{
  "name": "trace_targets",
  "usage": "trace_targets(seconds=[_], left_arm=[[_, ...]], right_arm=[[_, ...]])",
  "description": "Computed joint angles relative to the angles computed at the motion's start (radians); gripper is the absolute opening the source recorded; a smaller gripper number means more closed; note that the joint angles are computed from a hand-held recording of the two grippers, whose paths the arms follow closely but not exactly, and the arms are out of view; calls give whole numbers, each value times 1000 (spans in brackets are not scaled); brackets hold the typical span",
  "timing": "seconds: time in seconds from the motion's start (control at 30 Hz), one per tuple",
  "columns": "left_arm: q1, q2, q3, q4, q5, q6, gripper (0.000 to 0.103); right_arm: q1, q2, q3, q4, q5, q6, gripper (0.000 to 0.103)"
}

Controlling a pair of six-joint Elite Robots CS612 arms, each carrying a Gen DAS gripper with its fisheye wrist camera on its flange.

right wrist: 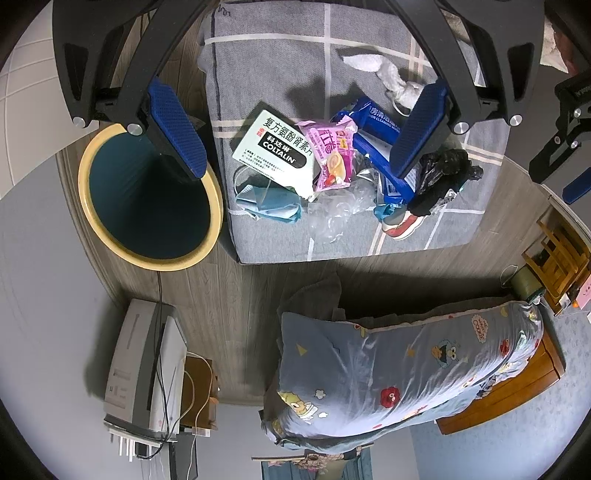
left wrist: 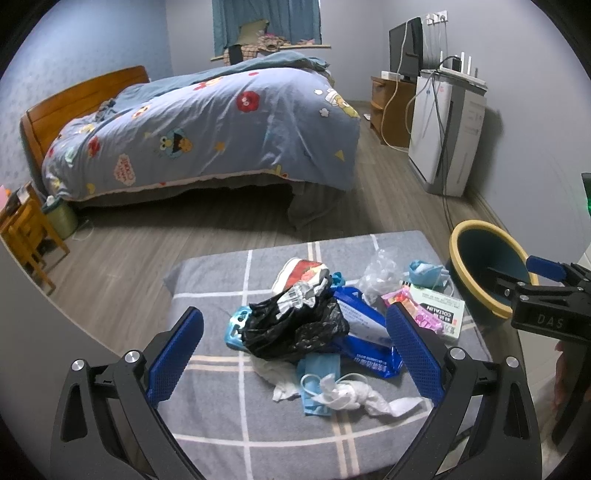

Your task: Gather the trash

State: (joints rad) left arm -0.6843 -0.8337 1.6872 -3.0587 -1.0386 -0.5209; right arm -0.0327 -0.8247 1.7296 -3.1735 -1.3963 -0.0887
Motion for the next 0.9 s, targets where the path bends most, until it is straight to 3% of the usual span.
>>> trace_targets(seconds=[0.9], left_arm=[[3, 15, 5, -9, -5, -5, 98]], right_arm=[[1, 2, -5, 19, -3, -1, 97]])
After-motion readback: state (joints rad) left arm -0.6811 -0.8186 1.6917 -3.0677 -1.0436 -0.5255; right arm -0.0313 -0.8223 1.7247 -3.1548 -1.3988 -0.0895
